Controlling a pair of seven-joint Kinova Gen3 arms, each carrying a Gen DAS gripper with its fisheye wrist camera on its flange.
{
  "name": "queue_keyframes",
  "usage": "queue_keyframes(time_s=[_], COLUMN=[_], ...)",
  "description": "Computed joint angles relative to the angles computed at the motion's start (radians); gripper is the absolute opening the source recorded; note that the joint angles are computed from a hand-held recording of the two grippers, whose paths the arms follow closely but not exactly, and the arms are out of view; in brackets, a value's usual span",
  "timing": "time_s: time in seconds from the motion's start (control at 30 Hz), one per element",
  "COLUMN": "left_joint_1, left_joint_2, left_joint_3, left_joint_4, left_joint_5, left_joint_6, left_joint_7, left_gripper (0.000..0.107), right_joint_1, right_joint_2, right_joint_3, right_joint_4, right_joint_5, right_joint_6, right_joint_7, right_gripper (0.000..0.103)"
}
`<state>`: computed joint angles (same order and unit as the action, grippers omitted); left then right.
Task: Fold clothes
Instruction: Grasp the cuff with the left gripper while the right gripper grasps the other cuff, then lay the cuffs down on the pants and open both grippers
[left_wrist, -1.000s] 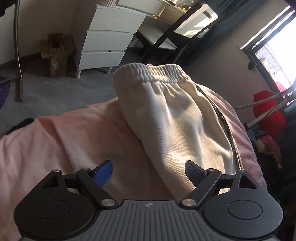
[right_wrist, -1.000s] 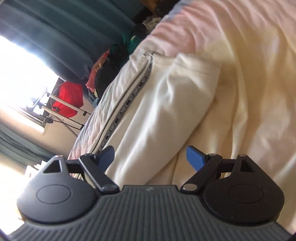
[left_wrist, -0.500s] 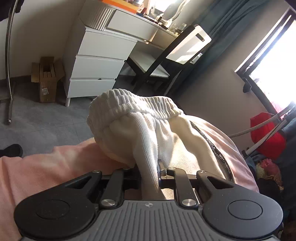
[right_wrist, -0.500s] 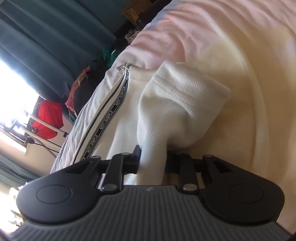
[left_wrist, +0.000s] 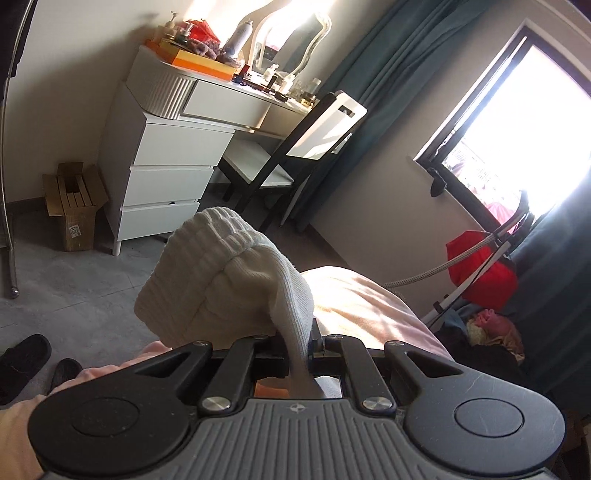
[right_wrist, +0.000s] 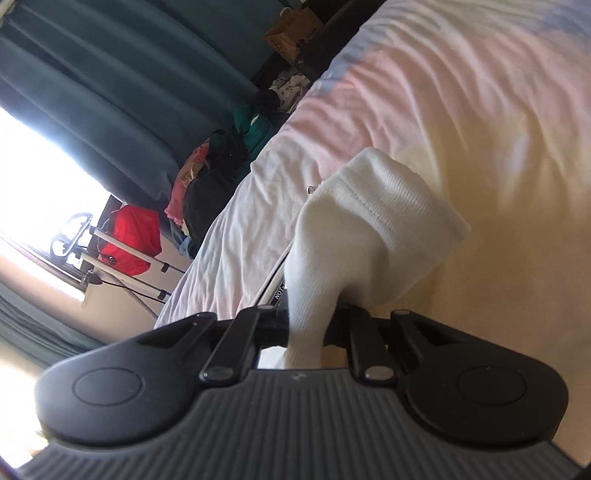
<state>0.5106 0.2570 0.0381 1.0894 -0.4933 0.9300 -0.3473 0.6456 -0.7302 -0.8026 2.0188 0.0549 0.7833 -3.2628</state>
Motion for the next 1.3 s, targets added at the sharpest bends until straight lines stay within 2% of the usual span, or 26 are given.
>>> queue_keyframes(time_s=[0.17, 0.23, 0.3, 0.37, 0.47, 0.53, 0.6, 0.63, 0.73, 0.77, 0.83, 0.93, 1.1, 1.3], left_joint_1=[-0.070, -0.111, -0.137, -0.165, -0.169, -0.156, -0.126, -0.108, -0.033, -0.008, 0.042, 0.134, 0.233, 0.392], left_joint_2=[-0.162, -0.209, -0.239, -0.250, -0.274, -0.266, -0.244, -0.232, -0.209, -0.206, -0.199, -0.191, -0.142, -0.006], left_joint_3=[0.042, 0.070, 0.077, 0.095, 0.139, 0.175, 0.201, 0.210, 0.233, 0.238, 0.249, 0.255, 0.283, 0.270], left_joint_4=[0.153, 0.222, 0.293, 0.348, 0.435, 0.437, 0.405, 0.388, 0.345, 0.332, 0.304, 0.279, 0.216, 0.119], left_joint_5=[0.089, 0.114, 0.137, 0.153, 0.081, 0.017, -0.041, -0.068, -0.164, -0.194, -0.252, -0.364, -0.462, -0.547], left_joint_6=[0.040, 0.043, 0.042, 0.053, 0.025, 0.054, 0.118, 0.150, 0.241, 0.267, 0.319, 0.357, 0.344, 0.296], left_joint_7=[-0.092, -0.138, -0.142, -0.145, -0.108, -0.096, -0.101, -0.106, -0.151, -0.153, -0.164, -0.174, -0.163, -0.159], left_gripper=[0.009, 0.009, 0.009, 0.009, 0.011, 0.015, 0.020, 0.027, 0.060, 0.067, 0.068, 0.079, 0.080, 0.080], right_joint_1=[-0.111, -0.126, -0.127, -0.141, -0.143, -0.145, -0.140, -0.137, -0.130, -0.128, -0.131, -0.129, -0.112, -0.100], right_joint_2=[-0.148, -0.201, -0.249, -0.280, -0.311, -0.307, -0.300, -0.295, -0.303, -0.307, -0.308, -0.302, -0.298, -0.313], right_joint_3=[0.077, 0.080, 0.075, 0.101, 0.114, 0.111, 0.103, 0.098, 0.098, 0.102, 0.107, 0.107, 0.107, 0.108], right_joint_4=[0.022, 0.035, 0.062, 0.102, 0.139, 0.143, 0.138, 0.134, 0.137, 0.140, 0.141, 0.133, 0.126, 0.124], right_joint_5=[-0.076, -0.106, -0.148, -0.216, -0.272, -0.282, -0.278, -0.274, -0.284, -0.290, -0.290, -0.283, -0.284, -0.284], right_joint_6=[0.113, 0.150, 0.167, 0.188, 0.202, 0.212, 0.215, 0.219, 0.219, 0.215, 0.213, 0.218, 0.222, 0.219], right_joint_7=[-0.026, -0.026, -0.034, -0.059, -0.074, -0.056, -0.032, -0.018, -0.007, -0.006, 0.007, 0.031, 0.042, 0.045], right_gripper=[0.013, 0.013, 0.013, 0.013, 0.013, 0.013, 0.013, 0.013, 0.013, 0.013, 0.013, 0.013, 0.013, 0.013])
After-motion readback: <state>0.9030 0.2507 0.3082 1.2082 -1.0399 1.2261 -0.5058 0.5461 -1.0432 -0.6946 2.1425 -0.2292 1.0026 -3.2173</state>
